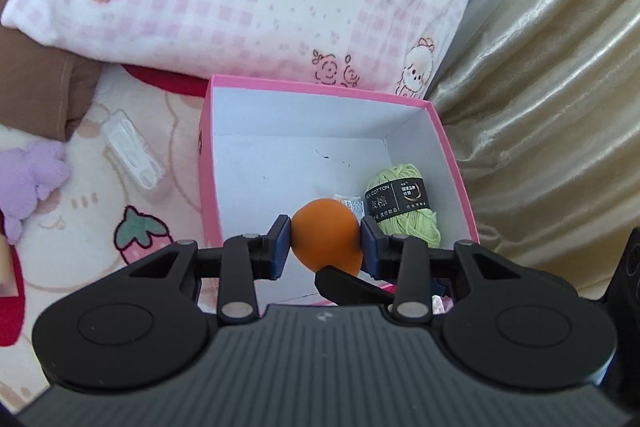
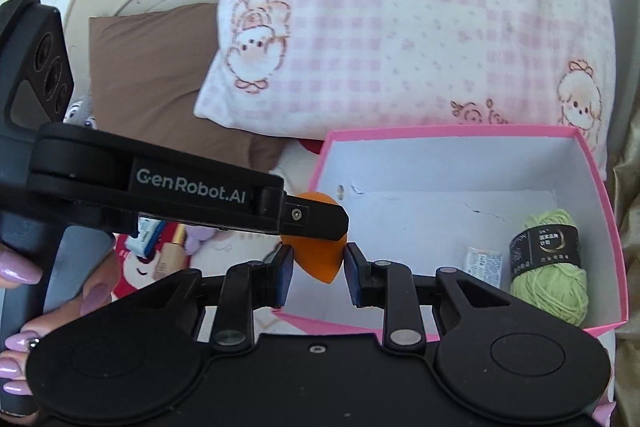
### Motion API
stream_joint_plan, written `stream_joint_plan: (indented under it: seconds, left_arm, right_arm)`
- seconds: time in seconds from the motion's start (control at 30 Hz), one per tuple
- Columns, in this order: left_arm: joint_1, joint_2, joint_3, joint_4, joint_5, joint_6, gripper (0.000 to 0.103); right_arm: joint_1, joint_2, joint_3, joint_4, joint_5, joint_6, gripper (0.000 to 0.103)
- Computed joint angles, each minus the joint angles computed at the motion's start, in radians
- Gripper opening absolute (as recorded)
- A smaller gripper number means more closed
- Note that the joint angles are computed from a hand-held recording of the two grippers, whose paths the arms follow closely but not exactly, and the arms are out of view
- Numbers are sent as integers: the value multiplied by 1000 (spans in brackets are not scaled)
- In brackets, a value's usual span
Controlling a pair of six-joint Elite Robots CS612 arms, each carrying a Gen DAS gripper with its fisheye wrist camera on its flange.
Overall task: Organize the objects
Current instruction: 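Carry the orange sponge with the left gripper into the pink box, then lower the sponge beside the soap box and open the left gripper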
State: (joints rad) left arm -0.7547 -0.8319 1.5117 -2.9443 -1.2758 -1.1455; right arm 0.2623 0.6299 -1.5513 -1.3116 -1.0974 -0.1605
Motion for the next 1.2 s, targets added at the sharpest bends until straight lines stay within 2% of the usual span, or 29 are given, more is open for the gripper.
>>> stream_joint_plan:
  seconds: [0.13,0.2,0.37,0.5,0.57,0.67,0.73,0.87,0.93,0.97,1.03,1.1,1.2]
  left_arm:
    - [32,74,-91,62,-98,-48,36]
    - [41,108,-132,93,-138,-42,36]
    - [58,162,-191,117,-195,-37,37]
    - [66,187,-217,131,-224,-37,36]
    - [66,197,-238,170,-219,-26,36]
    - [70,214,-259,173,-244,-25,36]
    - [71,223,-274,188,-254,-20,36]
    - [73,234,-286,202,-272,-17,36]
    - [74,237,-290,214,-283,-17,36]
    - [75,237,-291,219,-286,-15,36]
    - [76,234,-293,229,-288,-16,43]
    - [72,228,-291,245,-259,-13,50]
    - [68,219,-280,231,-222,-9,48]
  right_arm:
    - [-9,-24,74,52,-40,48,32]
    - [-15,-32,105,64,-47,79,32]
    - [-16,-39,150,91,-82,96,31]
    - [-12,-33,161,87,-121,70,30]
    - [-10,-36,170,99,-128,45,30]
    - [4,-32,165,91,-199,-20,32]
    - [10,-27,161,77,-234,-45,36]
    - [7,-25,172,75,-261,-39,49]
    - [5,-22,174,78,-252,-42,49]
    - [3,-19,172,74,-245,-43,46]
    - [-1,-13,164,67,-217,-57,34]
    - [3,-8,155,57,-236,-70,23]
    - [-1,-13,157,70,-241,-51,20]
